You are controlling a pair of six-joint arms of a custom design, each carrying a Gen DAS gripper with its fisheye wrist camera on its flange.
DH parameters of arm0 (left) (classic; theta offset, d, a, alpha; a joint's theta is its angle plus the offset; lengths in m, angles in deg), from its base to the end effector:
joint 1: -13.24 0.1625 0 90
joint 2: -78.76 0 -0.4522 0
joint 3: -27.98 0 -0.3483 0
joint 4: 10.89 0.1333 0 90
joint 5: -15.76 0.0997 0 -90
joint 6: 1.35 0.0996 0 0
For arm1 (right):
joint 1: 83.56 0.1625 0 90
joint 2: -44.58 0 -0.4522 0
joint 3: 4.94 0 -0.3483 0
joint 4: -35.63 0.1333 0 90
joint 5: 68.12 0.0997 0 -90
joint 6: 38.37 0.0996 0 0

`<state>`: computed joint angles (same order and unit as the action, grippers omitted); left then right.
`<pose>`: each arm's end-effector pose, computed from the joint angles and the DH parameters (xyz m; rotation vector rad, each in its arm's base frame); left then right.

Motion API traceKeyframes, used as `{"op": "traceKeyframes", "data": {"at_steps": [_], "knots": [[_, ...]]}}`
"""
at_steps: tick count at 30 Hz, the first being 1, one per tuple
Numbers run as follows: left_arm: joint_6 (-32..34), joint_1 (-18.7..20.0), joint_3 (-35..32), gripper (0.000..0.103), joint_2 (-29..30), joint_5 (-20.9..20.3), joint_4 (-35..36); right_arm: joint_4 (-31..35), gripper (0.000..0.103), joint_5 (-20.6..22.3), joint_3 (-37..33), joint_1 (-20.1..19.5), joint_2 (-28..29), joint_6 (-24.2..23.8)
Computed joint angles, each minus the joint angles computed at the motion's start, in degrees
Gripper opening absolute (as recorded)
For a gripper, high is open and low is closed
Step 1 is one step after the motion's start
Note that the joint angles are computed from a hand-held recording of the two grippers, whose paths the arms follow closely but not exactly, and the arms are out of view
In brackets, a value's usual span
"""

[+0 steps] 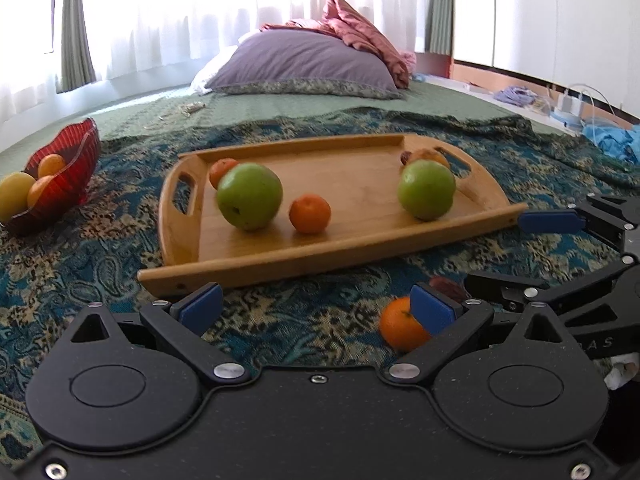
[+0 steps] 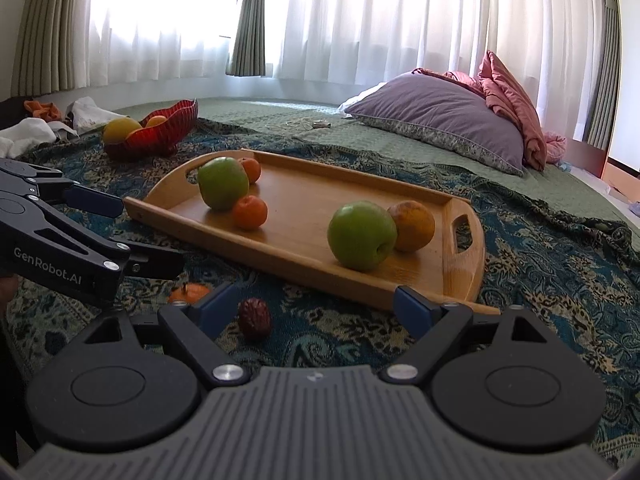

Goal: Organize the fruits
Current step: 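Grasp a small tangerine with the left gripper while the right gripper grasps another date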

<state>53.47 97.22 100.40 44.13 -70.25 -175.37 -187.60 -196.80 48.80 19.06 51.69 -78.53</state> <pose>0.0570 -0.7970 0.1859 1.3452 2.3529 -0.7794 0.2272 -0.6897 -0.1262 0.4146 -1.9527 1.2124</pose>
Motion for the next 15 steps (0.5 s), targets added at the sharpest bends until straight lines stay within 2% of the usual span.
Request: {"op": "traceKeyframes", "data": {"at_steps": [11,15], "knots": [[-0.5,0.2,0.0,0.099,-0.2,0.7,4.7,0.0,0.092,-1.5,1.8,-0.1,-0.1,-1.3],[-1.6,0.0,-0.3,0.090,0.1,0.6,6.3,0.2,0.092,-1.3,2.4,0.0,-0.3,-2.4]]}}
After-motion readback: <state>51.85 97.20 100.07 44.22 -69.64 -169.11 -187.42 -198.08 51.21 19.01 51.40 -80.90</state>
